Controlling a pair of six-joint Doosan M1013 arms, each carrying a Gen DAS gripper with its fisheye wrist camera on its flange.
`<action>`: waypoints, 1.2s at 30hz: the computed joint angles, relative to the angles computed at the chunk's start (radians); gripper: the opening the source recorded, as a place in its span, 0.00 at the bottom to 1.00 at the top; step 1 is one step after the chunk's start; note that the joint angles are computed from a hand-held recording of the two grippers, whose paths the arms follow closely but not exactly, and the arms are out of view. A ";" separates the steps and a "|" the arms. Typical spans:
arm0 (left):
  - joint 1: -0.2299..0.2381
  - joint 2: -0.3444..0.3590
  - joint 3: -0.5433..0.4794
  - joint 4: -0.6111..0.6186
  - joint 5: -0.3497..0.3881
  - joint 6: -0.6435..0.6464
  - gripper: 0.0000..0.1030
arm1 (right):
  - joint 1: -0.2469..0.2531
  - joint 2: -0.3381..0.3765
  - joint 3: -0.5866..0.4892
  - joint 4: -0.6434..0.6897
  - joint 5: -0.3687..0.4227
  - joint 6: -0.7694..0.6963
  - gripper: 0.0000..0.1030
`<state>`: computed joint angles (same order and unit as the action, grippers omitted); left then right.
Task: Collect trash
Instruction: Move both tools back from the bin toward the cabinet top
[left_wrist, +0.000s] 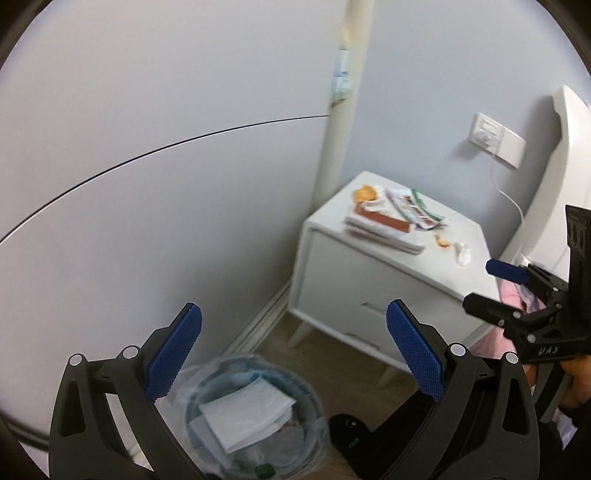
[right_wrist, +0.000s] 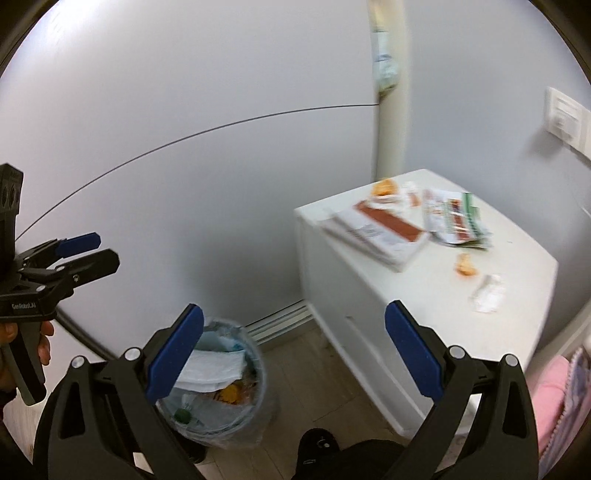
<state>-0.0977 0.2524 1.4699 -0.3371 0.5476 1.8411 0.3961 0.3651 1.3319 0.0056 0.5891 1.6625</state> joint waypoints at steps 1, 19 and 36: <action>-0.004 0.004 -0.006 -0.014 0.003 0.022 0.94 | -0.007 -0.010 0.010 -0.018 -0.007 0.025 0.93; -0.107 0.133 -0.200 -0.270 0.165 0.338 0.94 | -0.145 -0.097 0.110 -0.078 -0.020 0.238 0.93; -0.174 0.308 -0.420 -0.215 0.272 0.353 0.94 | -0.213 -0.025 0.056 0.008 0.016 0.194 0.93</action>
